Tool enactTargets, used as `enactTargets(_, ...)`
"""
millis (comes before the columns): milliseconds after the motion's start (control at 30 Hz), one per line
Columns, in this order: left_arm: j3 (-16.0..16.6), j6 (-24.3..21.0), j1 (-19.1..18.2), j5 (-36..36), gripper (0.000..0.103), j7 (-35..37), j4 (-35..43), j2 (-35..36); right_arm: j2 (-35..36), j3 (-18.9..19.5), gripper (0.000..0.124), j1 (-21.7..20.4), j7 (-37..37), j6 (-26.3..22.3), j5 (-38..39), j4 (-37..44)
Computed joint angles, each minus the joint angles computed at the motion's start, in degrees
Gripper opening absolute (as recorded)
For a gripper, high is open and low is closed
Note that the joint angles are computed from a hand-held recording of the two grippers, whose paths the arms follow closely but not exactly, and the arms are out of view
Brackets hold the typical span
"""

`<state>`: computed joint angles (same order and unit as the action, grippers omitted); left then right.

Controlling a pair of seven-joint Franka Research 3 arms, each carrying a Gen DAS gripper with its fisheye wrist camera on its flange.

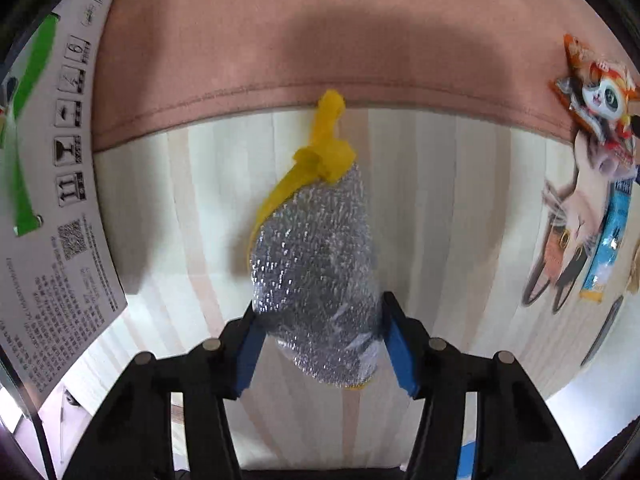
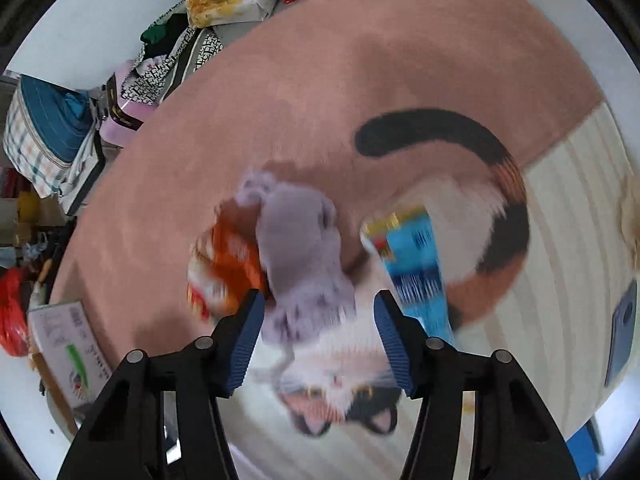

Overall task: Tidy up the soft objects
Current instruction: 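Grasp the silver-yellow scrubber with left gripper while right grasps lilac cloth, then carry scrubber and cloth into the box and open both grippers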

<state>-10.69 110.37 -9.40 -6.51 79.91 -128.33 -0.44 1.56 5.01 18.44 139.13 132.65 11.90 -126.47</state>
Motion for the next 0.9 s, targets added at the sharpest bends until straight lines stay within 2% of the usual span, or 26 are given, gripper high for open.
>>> enactTargets(67,-0.31,0.55,-0.29,1.16,0.053,-0.52,0.15,0.32,3.77,-0.49,0.059,-0.10,-1.49,-3.03,0.34,3.30)
enactTargets(167,-0.50,1.50,-0.56,1.99,0.051,-1.00,-0.40,0.02,6.95,-0.79,0.059,-0.13,-3.32,-3.99,1.21,5.35)
enactTargets(233,-0.32,1.87,-0.55,1.45,0.048,-1.01,-1.70,-1.50,7.31,-0.75,0.040,-0.01,-4.22,-3.00,2.45,4.94)
enactTargets(300,-0.13,2.06,-0.53,1.26,0.047,-0.95,-1.38,-2.09,6.47,-0.96,0.033,0.49,-2.47,-2.91,1.71,4.35)
enactTargets(467,0.89,4.76,-0.84,0.80,0.047,2.30,-3.36,-9.80,-1.21,0.35,0.031,2.19,1.83,-0.45,-1.24,0.16)
enactTargets(567,3.11,4.46,-0.62,-1.58,0.047,5.76,-4.21,-15.61,-6.19,2.68,0.031,3.99,2.98,0.92,-0.53,-1.04)
enactTargets(700,7.12,1.42,0.94,-3.15,0.047,10.20,-4.78,-22.99,-6.58,6.32,0.031,7.29,3.73,2.17,2.23,3.15)
enactTargets(767,9.08,-0.27,2.37,-2.58,0.047,12.52,-3.79,-24.46,-3.62,7.92,0.031,10.01,3.53,4.61,4.80,7.65)
enactTargets(800,10.32,-1.33,3.63,-1.75,0.047,13.84,-3.41,-25.66,-2.85,8.06,0.031,11.74,5.23,4.14,4.57,9.27)
enactTargets(833,11.40,-2.21,4.73,-1.18,0.047,15.21,-3.37,-26.58,-0.08,9.20,0.031,13.14,4.37,6.63,5.77,12.48)
enactTargets(900,13.61,-3.51,7.45,0.47,0.047,17.94,-2.61,-27.20,4.90,10.10,0.031,16.00,5.77,7.69,4.46,18.68)
